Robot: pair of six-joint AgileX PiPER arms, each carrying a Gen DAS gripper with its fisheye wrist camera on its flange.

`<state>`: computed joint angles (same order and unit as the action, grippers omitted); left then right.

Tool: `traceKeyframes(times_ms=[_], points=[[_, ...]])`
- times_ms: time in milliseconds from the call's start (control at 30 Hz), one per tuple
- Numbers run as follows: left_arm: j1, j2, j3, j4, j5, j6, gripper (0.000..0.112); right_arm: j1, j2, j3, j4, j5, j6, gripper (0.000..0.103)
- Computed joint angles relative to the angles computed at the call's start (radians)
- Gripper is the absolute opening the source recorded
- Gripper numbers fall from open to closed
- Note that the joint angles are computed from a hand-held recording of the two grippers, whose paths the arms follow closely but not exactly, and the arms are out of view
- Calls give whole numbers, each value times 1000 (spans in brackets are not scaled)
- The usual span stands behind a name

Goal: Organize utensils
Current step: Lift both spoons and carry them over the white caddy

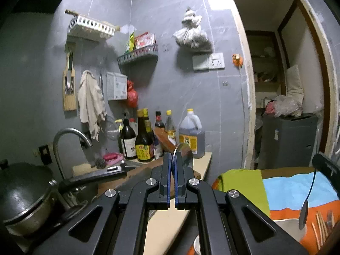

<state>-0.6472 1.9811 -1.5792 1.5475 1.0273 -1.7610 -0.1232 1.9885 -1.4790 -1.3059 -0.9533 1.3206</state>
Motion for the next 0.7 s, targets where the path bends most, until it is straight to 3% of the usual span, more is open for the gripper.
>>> traceKeyframes(times_ms=[200,300,700], points=[[12,116,-63,30,20,12,1,43,37,20,3,47,-83,9],[20,143,-67,24,-15,17,1,47,50,32,-6,64,-111,9],[73,14,131,79,-360,-241,5,41,72,39,-103,109,-54,10]])
